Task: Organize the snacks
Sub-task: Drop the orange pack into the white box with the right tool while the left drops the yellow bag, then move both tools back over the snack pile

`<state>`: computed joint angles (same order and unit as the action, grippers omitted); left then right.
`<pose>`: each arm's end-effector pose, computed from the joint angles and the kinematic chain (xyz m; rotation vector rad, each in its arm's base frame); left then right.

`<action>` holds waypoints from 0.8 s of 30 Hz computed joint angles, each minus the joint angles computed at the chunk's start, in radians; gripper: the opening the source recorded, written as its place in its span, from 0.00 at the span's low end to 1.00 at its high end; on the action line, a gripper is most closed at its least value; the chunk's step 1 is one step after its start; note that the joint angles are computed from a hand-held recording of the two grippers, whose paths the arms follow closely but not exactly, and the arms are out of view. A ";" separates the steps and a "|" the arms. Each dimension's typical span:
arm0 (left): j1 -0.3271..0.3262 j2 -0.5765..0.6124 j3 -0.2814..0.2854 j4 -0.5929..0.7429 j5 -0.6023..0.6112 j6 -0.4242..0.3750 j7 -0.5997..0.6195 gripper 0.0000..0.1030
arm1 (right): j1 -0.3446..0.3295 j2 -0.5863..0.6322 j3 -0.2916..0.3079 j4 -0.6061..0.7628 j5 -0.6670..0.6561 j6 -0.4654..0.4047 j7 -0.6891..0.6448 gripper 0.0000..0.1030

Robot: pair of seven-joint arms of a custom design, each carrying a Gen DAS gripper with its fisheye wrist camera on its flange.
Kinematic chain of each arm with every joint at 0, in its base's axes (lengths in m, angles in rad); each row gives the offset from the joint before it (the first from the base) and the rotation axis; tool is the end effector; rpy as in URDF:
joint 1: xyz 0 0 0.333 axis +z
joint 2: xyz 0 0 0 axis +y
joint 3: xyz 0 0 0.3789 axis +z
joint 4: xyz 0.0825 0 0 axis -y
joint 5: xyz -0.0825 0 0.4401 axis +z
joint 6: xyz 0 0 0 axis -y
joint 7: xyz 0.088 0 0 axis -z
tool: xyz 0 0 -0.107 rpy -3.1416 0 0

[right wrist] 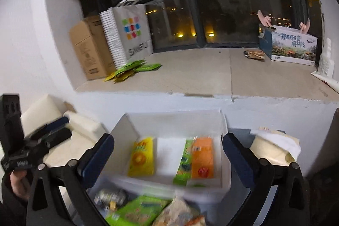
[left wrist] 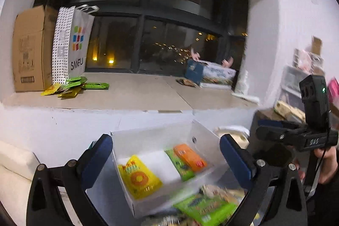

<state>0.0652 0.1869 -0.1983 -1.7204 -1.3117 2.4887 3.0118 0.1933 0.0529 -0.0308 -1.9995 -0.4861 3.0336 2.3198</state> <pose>0.7200 -0.0800 0.5803 -1.0351 2.1486 -1.5266 0.6499 0.1429 0.5821 -1.4753 1.6794 -0.7044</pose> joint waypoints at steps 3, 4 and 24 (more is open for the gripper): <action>0.013 -0.063 0.015 -0.066 0.005 -0.058 -0.002 1.00 | -0.013 -0.082 0.015 -0.095 -0.120 0.051 0.122 1.00; 0.017 -0.090 0.024 -0.096 -0.004 -0.080 0.011 1.00 | -0.041 -0.108 0.038 -0.119 -0.217 0.062 0.214 1.00; 0.003 -0.286 0.178 -0.419 0.018 -0.289 0.048 1.00 | -0.443 -0.431 0.505 -0.507 -0.543 0.090 0.711 1.00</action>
